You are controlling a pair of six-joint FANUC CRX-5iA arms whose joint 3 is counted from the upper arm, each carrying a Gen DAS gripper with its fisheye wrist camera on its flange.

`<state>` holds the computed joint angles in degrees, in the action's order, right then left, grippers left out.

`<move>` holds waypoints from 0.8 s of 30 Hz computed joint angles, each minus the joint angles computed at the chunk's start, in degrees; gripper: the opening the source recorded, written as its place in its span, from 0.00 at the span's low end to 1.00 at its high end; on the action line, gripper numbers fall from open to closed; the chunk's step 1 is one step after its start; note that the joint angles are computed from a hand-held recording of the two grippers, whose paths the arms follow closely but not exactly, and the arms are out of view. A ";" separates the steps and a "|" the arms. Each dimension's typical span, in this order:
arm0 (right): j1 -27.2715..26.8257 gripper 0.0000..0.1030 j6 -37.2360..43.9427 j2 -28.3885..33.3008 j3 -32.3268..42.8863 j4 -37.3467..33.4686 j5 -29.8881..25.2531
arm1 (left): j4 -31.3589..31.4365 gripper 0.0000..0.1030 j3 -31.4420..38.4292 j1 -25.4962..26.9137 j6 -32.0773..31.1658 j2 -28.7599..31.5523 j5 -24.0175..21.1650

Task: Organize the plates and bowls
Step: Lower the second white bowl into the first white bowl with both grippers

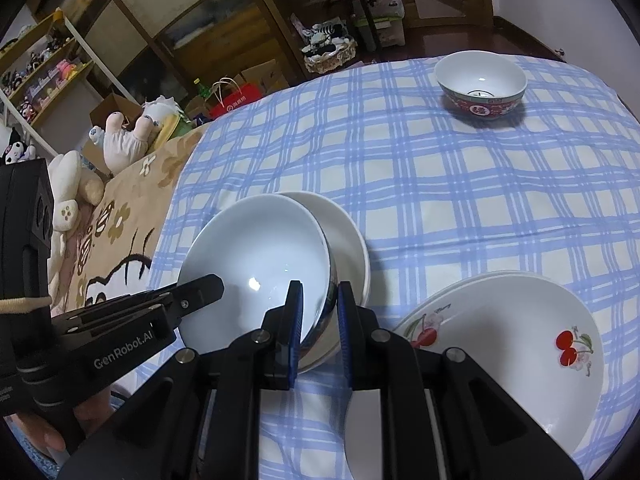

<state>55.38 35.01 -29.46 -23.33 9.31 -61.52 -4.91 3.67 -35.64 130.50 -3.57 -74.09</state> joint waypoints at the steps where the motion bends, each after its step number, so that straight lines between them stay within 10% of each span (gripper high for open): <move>1: 0.01 0.17 0.02 0.08 0.03 0.12 -0.09 | 0.00 0.09 0.03 -0.06 -0.11 0.04 -0.03; 24: -1.76 0.17 3.63 3.34 2.04 -3.14 -1.47 | -0.98 0.09 1.11 0.75 -1.49 2.38 -1.35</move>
<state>53.62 38.64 -26.12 -21.29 6.16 -62.99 -5.90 4.78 -34.89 129.01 -1.19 -75.45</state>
